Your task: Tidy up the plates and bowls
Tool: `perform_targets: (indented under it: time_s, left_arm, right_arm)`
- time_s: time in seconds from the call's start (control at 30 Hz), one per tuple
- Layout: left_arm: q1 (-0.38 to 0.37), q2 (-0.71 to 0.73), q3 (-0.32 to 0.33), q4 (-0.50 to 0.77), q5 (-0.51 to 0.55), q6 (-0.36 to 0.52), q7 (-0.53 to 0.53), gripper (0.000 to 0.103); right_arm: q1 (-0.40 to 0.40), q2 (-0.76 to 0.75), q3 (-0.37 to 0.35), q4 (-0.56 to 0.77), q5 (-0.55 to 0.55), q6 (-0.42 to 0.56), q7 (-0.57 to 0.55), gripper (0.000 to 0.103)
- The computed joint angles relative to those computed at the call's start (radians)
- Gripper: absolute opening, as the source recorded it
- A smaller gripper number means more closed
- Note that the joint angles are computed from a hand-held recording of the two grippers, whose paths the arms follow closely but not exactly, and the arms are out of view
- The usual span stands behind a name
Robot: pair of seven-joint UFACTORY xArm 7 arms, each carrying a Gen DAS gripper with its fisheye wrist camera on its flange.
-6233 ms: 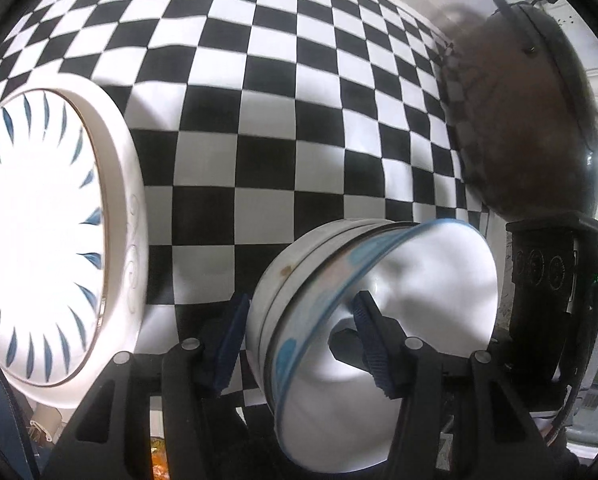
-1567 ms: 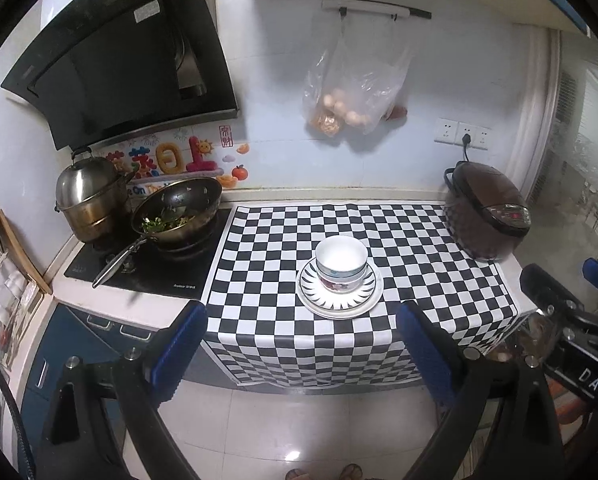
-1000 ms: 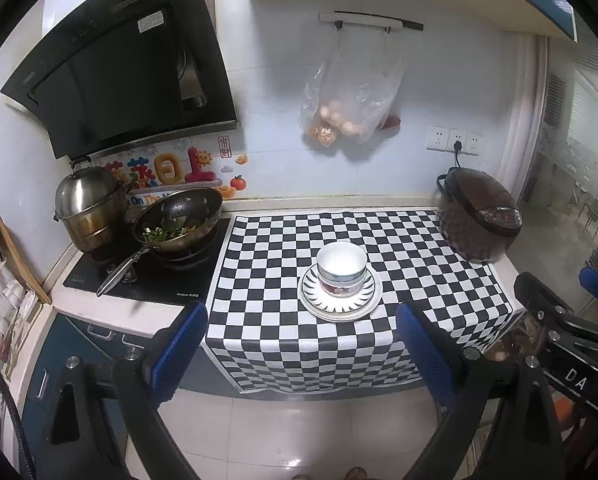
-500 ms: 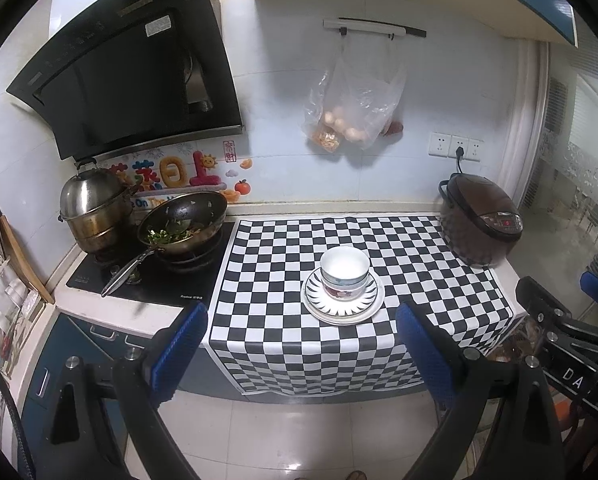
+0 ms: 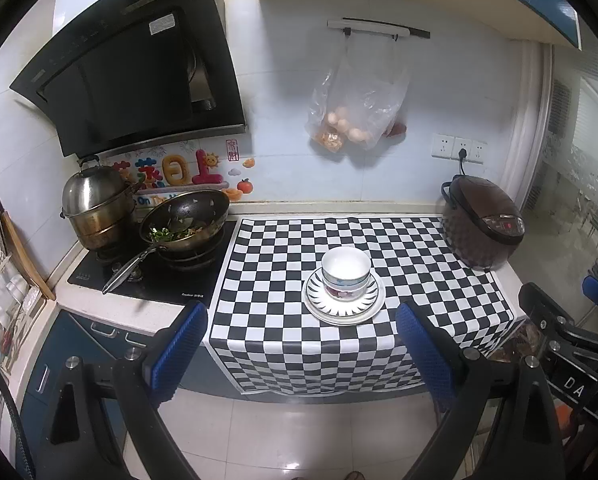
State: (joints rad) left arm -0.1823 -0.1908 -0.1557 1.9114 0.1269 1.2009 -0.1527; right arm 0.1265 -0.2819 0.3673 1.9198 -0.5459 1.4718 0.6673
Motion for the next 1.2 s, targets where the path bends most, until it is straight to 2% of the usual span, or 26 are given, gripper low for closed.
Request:
perform_targets:
  time_s: [0.47, 1.2]
  left_arm:
    - [-0.003, 0.010, -0.004, 0.018, 0.008, 0.008, -0.008, 0.097]
    - [-0.008, 0.013, -0.003, 0.024, 0.016, 0.011, -0.009, 0.097]
  right_arm:
    - [-0.026, -0.027, -0.042, -0.026, 0.048, -0.048, -0.061, 0.102]
    - [-0.042, -0.023, -0.032, -0.019, 0.054, -0.053, -0.065, 0.102]
